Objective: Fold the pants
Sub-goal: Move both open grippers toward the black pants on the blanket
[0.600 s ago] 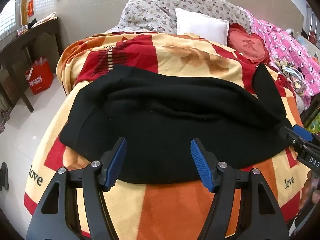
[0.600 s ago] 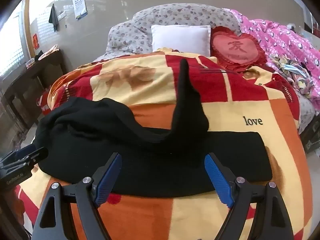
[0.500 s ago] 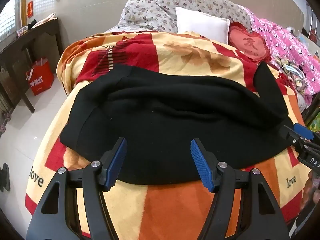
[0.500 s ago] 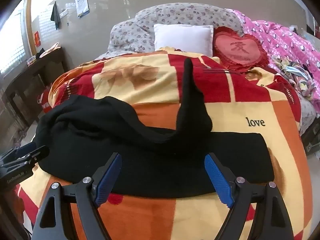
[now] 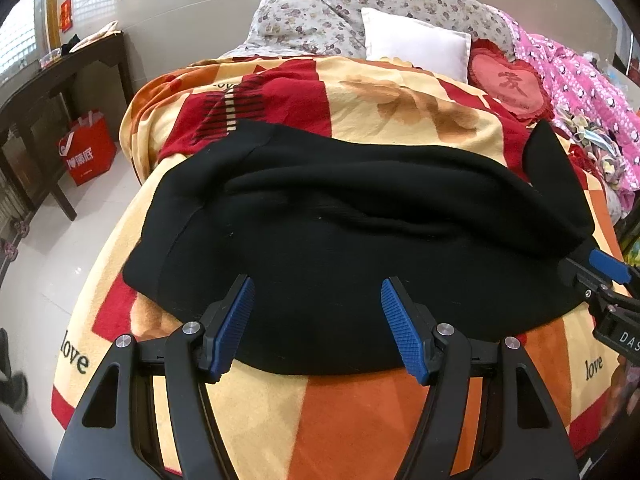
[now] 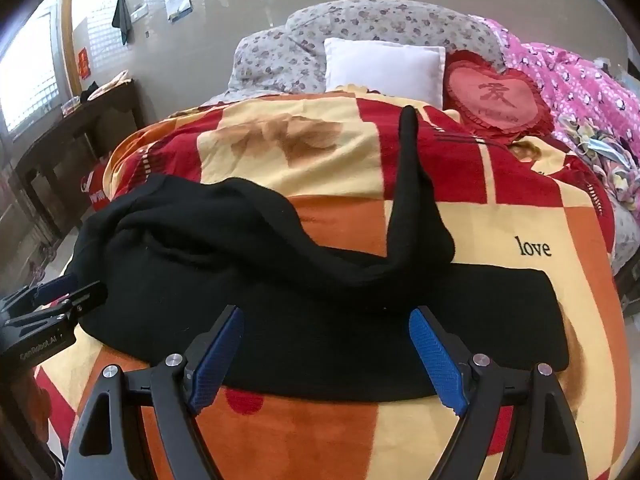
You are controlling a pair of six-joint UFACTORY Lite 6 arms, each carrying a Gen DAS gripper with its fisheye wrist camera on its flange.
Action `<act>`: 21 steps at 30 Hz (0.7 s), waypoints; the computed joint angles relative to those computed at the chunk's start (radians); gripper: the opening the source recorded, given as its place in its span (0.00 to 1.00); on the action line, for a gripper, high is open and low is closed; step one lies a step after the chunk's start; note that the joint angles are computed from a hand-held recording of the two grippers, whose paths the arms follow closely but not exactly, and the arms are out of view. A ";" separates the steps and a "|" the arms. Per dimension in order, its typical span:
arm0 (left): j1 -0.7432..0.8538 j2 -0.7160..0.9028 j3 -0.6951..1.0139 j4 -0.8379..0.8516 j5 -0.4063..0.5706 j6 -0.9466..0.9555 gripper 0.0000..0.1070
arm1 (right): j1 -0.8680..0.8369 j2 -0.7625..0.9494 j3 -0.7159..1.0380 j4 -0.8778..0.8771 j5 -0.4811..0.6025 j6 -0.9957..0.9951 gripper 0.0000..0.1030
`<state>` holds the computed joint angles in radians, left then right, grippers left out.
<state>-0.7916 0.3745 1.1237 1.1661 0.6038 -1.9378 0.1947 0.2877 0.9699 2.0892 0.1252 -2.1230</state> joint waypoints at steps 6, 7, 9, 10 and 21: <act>0.012 -0.001 -0.008 -0.001 -0.012 -0.005 0.62 | 0.016 0.001 -0.005 0.001 0.012 -0.004 0.81; 0.013 0.000 -0.009 -0.003 -0.014 -0.004 0.62 | 0.018 0.003 -0.004 0.001 0.011 -0.003 0.81; 0.014 -0.001 -0.010 -0.003 -0.014 -0.003 0.62 | 0.025 0.005 0.000 0.012 0.007 -0.012 0.81; 0.015 -0.001 -0.009 -0.002 -0.016 -0.002 0.62 | 0.028 0.006 0.001 0.023 0.005 -0.022 0.81; 0.021 0.000 -0.010 -0.018 -0.037 0.010 0.62 | 0.030 0.015 0.006 -0.076 0.001 0.078 0.81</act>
